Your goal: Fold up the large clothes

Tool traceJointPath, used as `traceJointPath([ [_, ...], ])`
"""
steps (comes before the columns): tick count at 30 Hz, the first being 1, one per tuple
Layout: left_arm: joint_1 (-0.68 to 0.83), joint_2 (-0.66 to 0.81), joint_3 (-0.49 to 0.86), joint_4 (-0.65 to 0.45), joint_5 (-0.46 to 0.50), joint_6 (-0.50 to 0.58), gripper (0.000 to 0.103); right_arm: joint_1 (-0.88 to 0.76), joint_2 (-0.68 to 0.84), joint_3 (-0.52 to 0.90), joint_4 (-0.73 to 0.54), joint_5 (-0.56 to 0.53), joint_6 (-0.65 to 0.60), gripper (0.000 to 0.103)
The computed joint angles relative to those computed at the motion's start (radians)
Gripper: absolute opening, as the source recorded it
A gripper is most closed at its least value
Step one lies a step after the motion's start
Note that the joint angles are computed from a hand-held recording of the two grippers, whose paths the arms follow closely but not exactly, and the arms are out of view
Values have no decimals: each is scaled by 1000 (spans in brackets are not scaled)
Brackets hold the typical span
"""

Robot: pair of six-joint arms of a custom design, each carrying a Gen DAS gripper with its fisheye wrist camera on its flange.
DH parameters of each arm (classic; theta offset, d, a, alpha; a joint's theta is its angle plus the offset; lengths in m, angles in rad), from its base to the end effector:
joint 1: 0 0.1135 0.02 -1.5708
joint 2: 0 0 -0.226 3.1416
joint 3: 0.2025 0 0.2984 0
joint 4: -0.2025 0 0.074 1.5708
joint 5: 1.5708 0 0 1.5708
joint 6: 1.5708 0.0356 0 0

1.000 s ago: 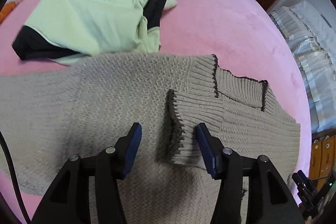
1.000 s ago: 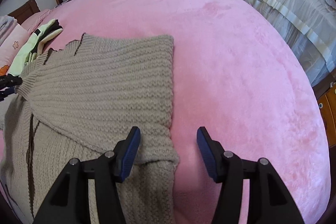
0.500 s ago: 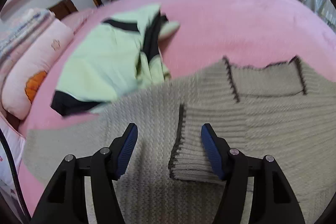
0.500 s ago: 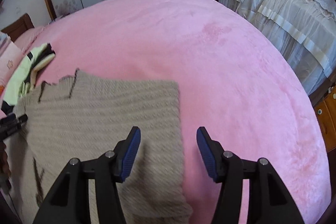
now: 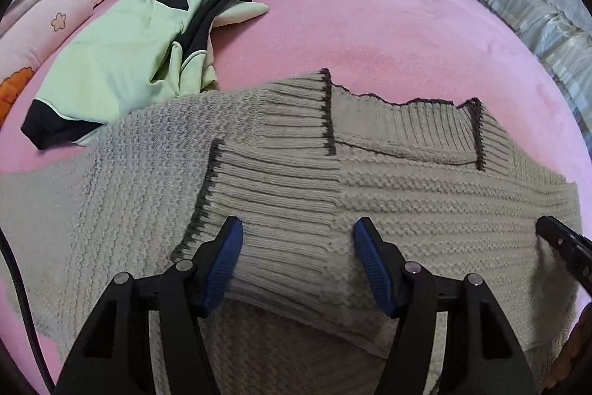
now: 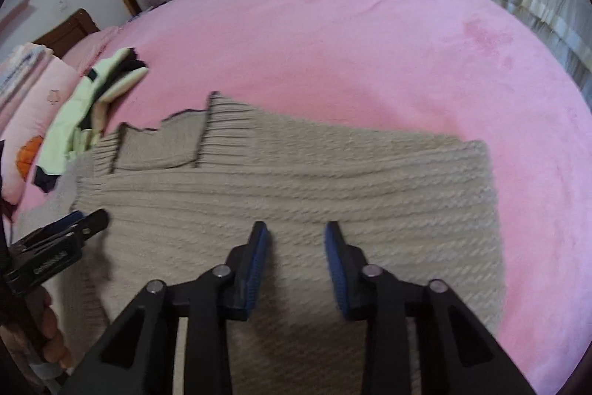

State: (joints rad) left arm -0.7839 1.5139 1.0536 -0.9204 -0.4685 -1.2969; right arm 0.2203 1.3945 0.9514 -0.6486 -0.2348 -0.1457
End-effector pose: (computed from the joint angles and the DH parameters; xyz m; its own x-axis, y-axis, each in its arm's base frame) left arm 0.2349 -0.2115 0.1592 -0.7364 -0.4788 -0.4780 -0.5154 0.8547 -0.0620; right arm 0.3107 0.0781 0.1685 -0.8107 -0.3262 -0.4861 -0.4395 0.8877 0.1373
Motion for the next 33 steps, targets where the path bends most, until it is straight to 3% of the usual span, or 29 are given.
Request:
traceJointPath([
  [2, 10, -56, -59, 42, 7, 18, 62, -66, 13, 5, 25, 31, -33, 5],
  [4, 22, -94, -95, 58, 12, 38, 62, -166, 55, 44, -1, -33, -78, 0],
  [7, 32, -163, -141, 67, 32, 52, 62, -264, 83, 92, -70, -127, -131, 0],
  [9, 33, -185, -145, 55, 43, 43, 62, -279, 51, 86, -93, -117, -139, 0],
  [13, -9, -252, -134, -10, 39, -20, 64, -280, -100, 24, -189, -172, -151, 5],
  [20, -223, -247, -52, -87, -44, -191, 74, -83, -414, -158, -309, -237, -104, 5],
  [25, -224, -104, -14, -51, -1, -218, 74, 65, -439, -248, -247, -137, -18, 5],
  [31, -202, -149, -122, 16, 15, -215, 74, -179, -468, -302, -207, -52, -164, 2],
  [33, -208, -177, -151, 31, 9, -210, 74, -320, -415, -282, -211, -85, -248, 0],
])
